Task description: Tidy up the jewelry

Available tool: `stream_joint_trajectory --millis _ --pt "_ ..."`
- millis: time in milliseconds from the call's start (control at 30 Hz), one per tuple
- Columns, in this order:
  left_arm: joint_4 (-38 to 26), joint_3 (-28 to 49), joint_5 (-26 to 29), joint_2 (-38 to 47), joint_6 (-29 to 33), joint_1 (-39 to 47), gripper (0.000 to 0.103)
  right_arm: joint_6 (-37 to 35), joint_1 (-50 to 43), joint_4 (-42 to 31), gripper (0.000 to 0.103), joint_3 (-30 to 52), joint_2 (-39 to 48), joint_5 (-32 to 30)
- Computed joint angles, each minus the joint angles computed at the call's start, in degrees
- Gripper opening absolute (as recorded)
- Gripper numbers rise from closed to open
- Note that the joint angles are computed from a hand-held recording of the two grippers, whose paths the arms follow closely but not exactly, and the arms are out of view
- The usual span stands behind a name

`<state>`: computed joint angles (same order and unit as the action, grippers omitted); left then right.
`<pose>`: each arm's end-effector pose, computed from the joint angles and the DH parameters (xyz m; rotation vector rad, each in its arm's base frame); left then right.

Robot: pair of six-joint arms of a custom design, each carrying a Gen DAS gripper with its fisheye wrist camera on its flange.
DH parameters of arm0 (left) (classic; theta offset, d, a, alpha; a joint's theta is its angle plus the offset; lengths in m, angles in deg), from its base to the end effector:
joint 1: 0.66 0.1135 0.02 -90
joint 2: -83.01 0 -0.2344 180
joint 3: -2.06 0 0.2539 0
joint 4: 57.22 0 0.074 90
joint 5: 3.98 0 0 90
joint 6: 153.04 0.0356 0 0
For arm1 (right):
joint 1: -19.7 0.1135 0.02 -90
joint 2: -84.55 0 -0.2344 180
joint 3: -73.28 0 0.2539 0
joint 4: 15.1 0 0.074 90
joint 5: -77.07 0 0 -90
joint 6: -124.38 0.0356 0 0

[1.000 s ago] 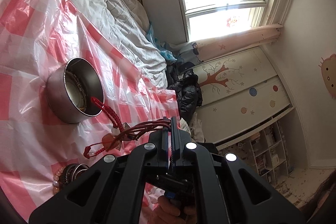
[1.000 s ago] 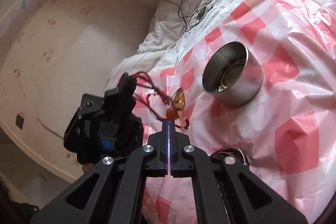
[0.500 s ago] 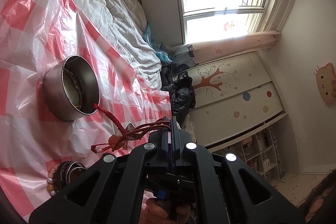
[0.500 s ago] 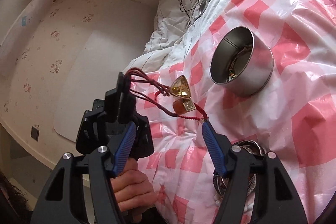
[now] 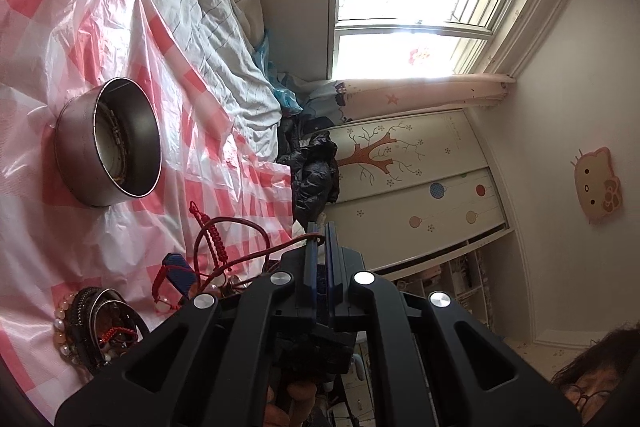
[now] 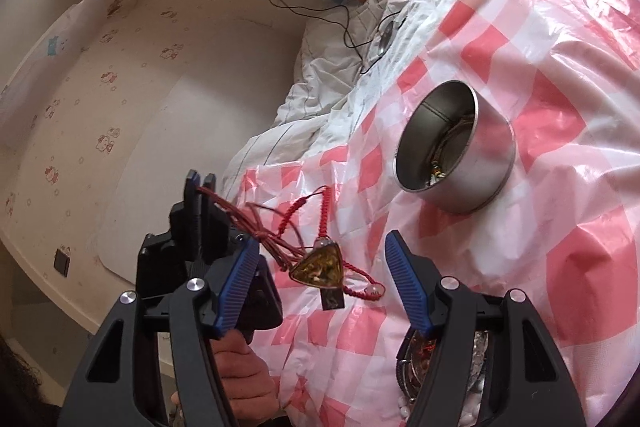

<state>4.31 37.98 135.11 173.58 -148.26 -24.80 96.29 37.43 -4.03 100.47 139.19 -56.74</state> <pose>0.2316 -0.1333 0.1525 -0.1107 1.9269 -2.0321 0.1881 0.0860 0.1595 0.1981 2.1186 1.6058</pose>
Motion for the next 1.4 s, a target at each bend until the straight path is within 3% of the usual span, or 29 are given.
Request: stream_joint_trajectory --millis 33,67,100,133,167,500,567,733,800,933,967,1033,1233,1400 --pt "0.6 0.0 0.2 0.3 -0.5 0.5 0.002 -1.0 0.5 -0.4 0.043 0.7 0.5 -0.8" --pt "0.8 -0.2 0.1 0.4 -0.8 0.8 0.002 -2.2 1.1 -1.7 0.04 1.5 0.6 -1.0" --pt "0.8 -0.3 0.1 0.3 -0.8 1.2 0.002 -3.9 2.1 -3.3 0.031 2.5 0.8 -1.1" --pt "1.3 -0.5 0.2 0.4 -1.1 1.7 0.002 -5.9 2.9 -5.4 0.018 3.5 1.0 -0.7" --pt "1.5 -0.6 0.3 0.3 -1.4 2.0 0.002 -8.1 3.9 -8.4 0.017 4.7 0.8 0.3" --pt "1.9 -1.7 1.0 -0.9 -2.0 4.5 0.002 -12.7 6.3 -14.9 0.018 7.3 2.0 2.8" --pt "2.4 -1.8 1.3 -0.6 -2.3 4.8 0.002 -12.8 6.7 -14.9 0.032 7.2 1.6 3.3" --pt "1.0 -2.0 1.1 -1.7 -1.8 4.7 0.002 -15.5 7.5 -17.2 0.027 7.8 0.4 4.2" --pt "1.2 -2.2 1.0 -1.7 -2.0 4.8 0.002 -17.1 8.4 -18.7 0.019 8.6 0.5 5.0" --pt "1.2 -2.2 1.1 -1.6 -2.0 4.8 0.002 -23.0 12.5 -28.8 0.021 12.6 -0.1 14.3" --pt "1.3 -2.2 1.2 -1.6 -2.1 4.8 0.002 -23.3 13.3 -31.0 0.041 13.3 0.2 17.2" --pt "1.4 -2.2 1.3 -1.6 -2.2 4.8 0.002 -22.4 14.1 -32.6 0.058 13.3 -0.3 21.2" --pt "2.7 -1.9 1.4 -1.2 -3.1 3.9 0.002 -24.7 17.4 -31.1 0.057 13.1 -1.2 27.2" --pt "4.1 -1.4 1.7 -0.2 -3.8 3.0 0.002 -27.6 19.4 -30.3 0.051 14.4 0.4 31.8"
